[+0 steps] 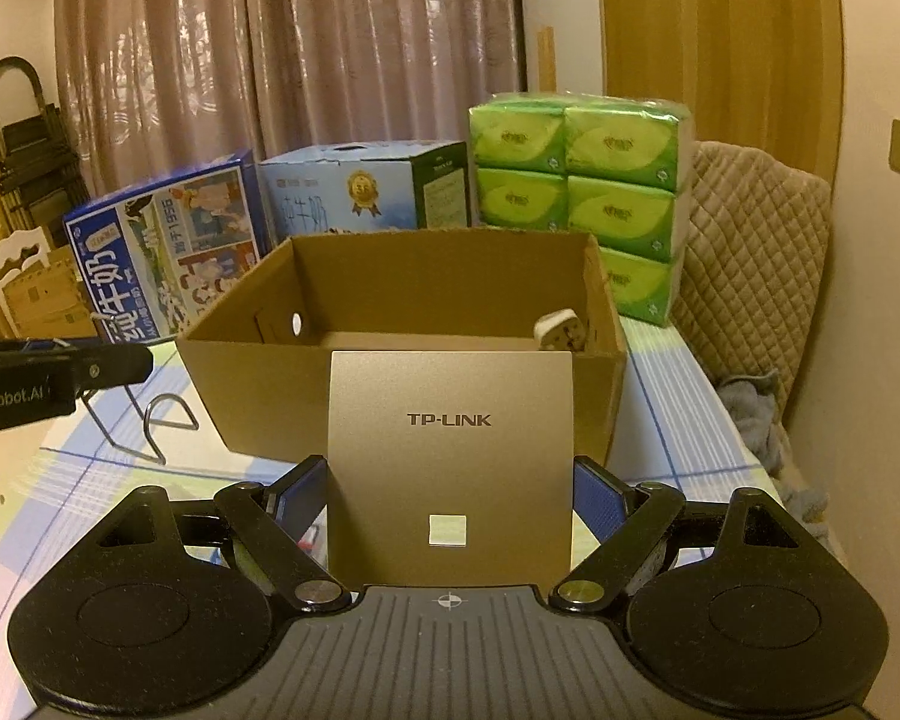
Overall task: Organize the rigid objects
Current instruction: 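Lower the wire stand and panel into the box and open both grippers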
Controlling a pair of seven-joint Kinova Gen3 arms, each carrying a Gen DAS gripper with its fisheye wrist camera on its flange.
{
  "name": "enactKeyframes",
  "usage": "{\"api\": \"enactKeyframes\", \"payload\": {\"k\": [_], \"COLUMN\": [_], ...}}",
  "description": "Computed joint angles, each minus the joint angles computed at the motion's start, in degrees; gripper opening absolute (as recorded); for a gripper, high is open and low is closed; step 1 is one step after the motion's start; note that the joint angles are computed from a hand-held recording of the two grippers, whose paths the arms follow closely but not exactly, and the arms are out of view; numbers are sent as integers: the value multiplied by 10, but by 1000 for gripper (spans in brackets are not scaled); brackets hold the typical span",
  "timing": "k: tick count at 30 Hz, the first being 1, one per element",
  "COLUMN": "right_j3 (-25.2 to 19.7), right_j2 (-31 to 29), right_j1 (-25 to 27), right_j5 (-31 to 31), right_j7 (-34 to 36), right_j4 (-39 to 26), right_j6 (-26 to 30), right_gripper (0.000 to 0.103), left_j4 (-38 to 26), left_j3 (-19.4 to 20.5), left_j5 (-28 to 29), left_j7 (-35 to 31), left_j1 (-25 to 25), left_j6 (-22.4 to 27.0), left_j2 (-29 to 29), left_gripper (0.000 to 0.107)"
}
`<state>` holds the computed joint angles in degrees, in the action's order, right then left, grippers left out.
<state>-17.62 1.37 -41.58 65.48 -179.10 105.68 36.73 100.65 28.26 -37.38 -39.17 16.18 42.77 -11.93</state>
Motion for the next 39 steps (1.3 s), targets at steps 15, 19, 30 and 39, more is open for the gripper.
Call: {"api": "enactKeyframes", "payload": {"k": [15,19,30,39], "right_j3": [48,72,125,151], "right_j2": [36,53,106,118], "right_j1": [40,56,63,46], "right_j5": [-134,-202,-335,-343], "right_j7": [197,249,358,338], "right_j4": [-107,-153,-237,-238], "right_j6": [-52,-68,-66,-67], "right_gripper": [83,83,83,83], "left_j4": [-127,-169,-218,-242], "left_j3": [-90,-125,-182,-207], "left_j5": [22,55,118,99], "left_j7": [-87,-112,-155,-132], "left_j1": [47,59,81,107], "left_j6": [0,-4,-3,17], "left_j2": [95,124,177,212], "left_gripper": [26,26,26,34]}}
